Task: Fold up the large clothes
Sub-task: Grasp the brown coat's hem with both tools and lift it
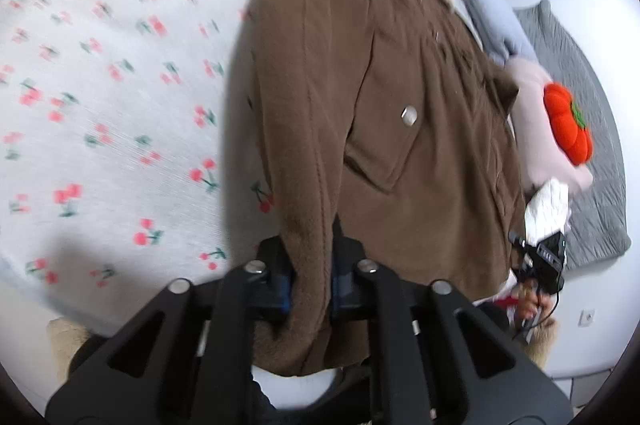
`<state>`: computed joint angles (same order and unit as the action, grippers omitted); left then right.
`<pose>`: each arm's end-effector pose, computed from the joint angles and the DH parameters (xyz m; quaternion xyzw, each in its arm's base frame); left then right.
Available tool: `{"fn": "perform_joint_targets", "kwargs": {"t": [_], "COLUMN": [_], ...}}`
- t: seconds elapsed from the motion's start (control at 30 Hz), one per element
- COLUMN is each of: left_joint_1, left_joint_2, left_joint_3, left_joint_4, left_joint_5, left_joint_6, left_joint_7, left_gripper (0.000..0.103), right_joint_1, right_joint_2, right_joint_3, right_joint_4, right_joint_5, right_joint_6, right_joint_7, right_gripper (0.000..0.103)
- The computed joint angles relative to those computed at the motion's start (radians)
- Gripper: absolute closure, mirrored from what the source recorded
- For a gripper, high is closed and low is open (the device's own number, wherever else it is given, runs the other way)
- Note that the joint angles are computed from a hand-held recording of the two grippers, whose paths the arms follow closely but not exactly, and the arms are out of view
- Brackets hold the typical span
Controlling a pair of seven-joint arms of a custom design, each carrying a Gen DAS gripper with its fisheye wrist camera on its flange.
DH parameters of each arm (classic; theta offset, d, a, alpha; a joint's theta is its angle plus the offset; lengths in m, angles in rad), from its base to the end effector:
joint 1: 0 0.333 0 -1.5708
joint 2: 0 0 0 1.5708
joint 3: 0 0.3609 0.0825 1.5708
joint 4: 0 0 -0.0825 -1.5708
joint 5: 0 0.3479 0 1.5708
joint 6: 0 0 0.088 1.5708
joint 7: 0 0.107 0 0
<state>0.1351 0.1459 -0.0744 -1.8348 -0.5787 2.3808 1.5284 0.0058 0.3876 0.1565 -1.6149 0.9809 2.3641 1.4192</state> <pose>0.6084 0.0343 0.5526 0.8069 -0.5058 0.3035 0.0319 0.6772 0.1031 0.5046 -0.5266 0.7282 0.1829 0.3988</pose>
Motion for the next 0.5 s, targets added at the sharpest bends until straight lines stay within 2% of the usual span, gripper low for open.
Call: {"fn": "perform_joint_targets", "kwargs": {"t": [0.07, 0.17, 0.3, 0.37, 0.47, 0.5], "left_joint_1": [-0.012, -0.009, -0.018, -0.009, -0.019, -0.03], "left_joint_2": [-0.056, -0.106, -0.085, -0.066, -0.011, -0.011], "left_joint_3": [0.012, 0.023, 0.026, 0.032, 0.035, 0.033], "left_joint_4": [-0.036, -0.059, -0.034, -0.041, -0.017, -0.013], "left_joint_5": [0.071, 0.11, 0.259, 0.259, 0.369, 0.413], "left_joint_6": [0.072, 0.104, 0.032, -0.015, -0.071, -0.072], "left_joint_7": [-0.039, -0.053, -0.11, -0.114, -0.141, -0.152], "left_gripper": [0.092, 0.092, 0.092, 0.092, 0.088, 0.083], "right_joint_1": [0.012, 0.031, 0.06, 0.072, 0.082, 0.08], "right_joint_2": [-0.055, -0.13, -0.144, -0.114, -0.069, -0.053], "right_joint_3": [-0.009, -0.034, -0.059, -0.073, -0.085, -0.082], "right_joint_4": [-0.049, -0.094, -0.083, -0.057, -0.043, -0.032], "right_joint_5": [-0.009, -0.071, -0.19, -0.278, -0.409, -0.435], "right_joint_6": [0.062, 0.107, 0.079, 0.047, -0.001, -0.018], "right_joint_7": [-0.014, -0.011, 0.045, 0.106, 0.199, 0.211], "right_gripper": [0.092, 0.093, 0.094, 0.094, 0.093, 0.091]}}
